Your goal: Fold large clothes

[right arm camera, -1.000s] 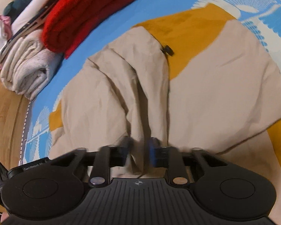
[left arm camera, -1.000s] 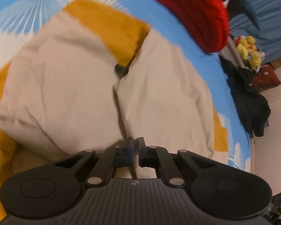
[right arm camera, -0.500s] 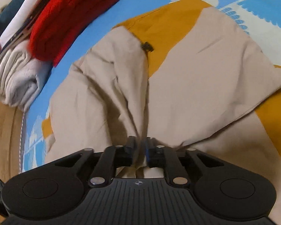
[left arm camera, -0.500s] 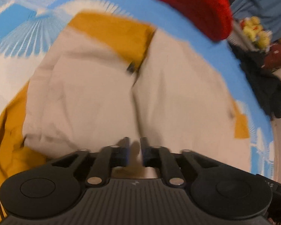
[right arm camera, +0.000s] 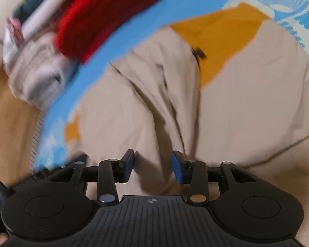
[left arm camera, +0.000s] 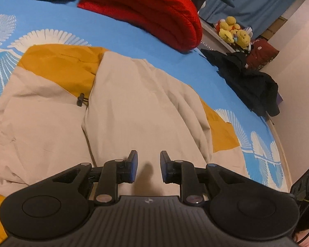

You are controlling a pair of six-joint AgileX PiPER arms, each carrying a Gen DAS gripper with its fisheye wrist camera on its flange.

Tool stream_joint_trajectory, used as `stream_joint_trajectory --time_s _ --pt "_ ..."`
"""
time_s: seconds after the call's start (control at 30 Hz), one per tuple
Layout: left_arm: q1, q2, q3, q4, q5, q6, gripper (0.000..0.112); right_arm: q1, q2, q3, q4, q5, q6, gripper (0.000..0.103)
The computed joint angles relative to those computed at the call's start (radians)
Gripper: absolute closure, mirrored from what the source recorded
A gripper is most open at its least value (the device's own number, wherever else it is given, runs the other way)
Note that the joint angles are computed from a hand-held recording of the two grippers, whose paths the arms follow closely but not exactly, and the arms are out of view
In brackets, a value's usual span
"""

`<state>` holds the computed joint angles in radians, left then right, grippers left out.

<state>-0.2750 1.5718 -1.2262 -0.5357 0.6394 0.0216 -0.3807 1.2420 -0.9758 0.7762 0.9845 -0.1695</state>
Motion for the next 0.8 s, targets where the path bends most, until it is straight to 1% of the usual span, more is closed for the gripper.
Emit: stream_joint_trajectory --time_s 0.03,0.07,0.1,0.13,0.17,0.23,0.3,0.33,0.37,0.43,0.47,0.53,0.57,0.6,0.63,0.7,0.73,0.77,0.8 --pt "0.016 0.002 0.006 -0.024 0.018 0.034 0.088 0.007 -0.01 0.009 -0.017 -0.02 0.016 0.095" --pt "0.014 0.019 -0.006 -0.012 0.047 0.028 0.088 0.002 -0.022 0.019 -0.01 -0.037 0.025 0.1" --pt "0.023 0.066 -0.051 0.007 0.101 0.023 0.088 -0.01 -0.037 0.032 0.012 -0.051 0.022 0.1" --pt "0.009 0.111 -0.092 0.058 0.159 -0.014 0.088 -0.018 -0.047 0.042 0.029 -0.064 0.02 0.101" --pt "-0.011 0.136 -0.115 0.114 0.194 -0.047 0.088 -0.019 -0.046 0.046 0.029 -0.066 0.032 0.101" --pt "-0.047 0.157 -0.13 0.201 0.218 -0.078 0.089 -0.006 -0.03 0.052 -0.025 -0.066 0.11 0.099" --pt "-0.053 0.149 -0.139 0.212 0.215 -0.072 0.088 -0.009 -0.004 0.069 -0.049 -0.057 0.148 0.099" --pt "-0.048 0.135 -0.134 0.198 0.199 -0.054 0.086 -0.01 -0.003 0.072 -0.047 -0.058 0.156 0.099" --pt "-0.04 0.116 -0.122 0.169 0.173 -0.023 0.083 -0.003 -0.008 0.062 -0.064 -0.057 0.174 0.094" --pt "-0.022 0.092 -0.114 0.091 0.15 0.051 0.081 0.038 -0.038 0.027 -0.152 -0.071 0.24 0.085" --pt "-0.011 0.085 -0.107 0.039 0.151 0.098 0.081 0.067 -0.065 0.015 -0.217 -0.096 0.29 0.079" --pt "-0.002 0.088 -0.098 -0.041 0.182 0.179 0.081 0.104 -0.107 0.005 -0.299 -0.149 0.341 0.071" --pt "-0.008 0.096 -0.098 -0.046 0.198 0.197 0.081 0.111 -0.115 0.008 -0.293 -0.187 0.321 0.071" --pt "-0.019 0.104 -0.099 -0.029 0.207 0.203 0.081 0.089 -0.138 0.029 -0.249 -0.197 0.262 0.071" --pt "-0.042 0.114 -0.106 0.027 0.216 0.178 0.081 0.072 -0.146 0.034 -0.208 -0.203 0.214 0.071" --pt "-0.087 0.138 -0.127 0.159 0.24 0.092 0.081 0.032 -0.157 0.047 -0.115 -0.196 0.119 0.071" --pt "-0.092 0.15 -0.135 0.191 0.249 0.072 0.081 0.01 -0.153 0.05 -0.058 -0.174 0.066 0.071" --pt "-0.085 0.153 -0.134 0.185 0.252 0.076 0.081 -0.01 -0.135 0.051 -0.002 -0.141 0.019 0.069" --pt "-0.076 0.153 -0.136 0.169 0.258 0.084 0.08 0.004 -0.092 0.038 0.021 -0.122 0.012 0.067"
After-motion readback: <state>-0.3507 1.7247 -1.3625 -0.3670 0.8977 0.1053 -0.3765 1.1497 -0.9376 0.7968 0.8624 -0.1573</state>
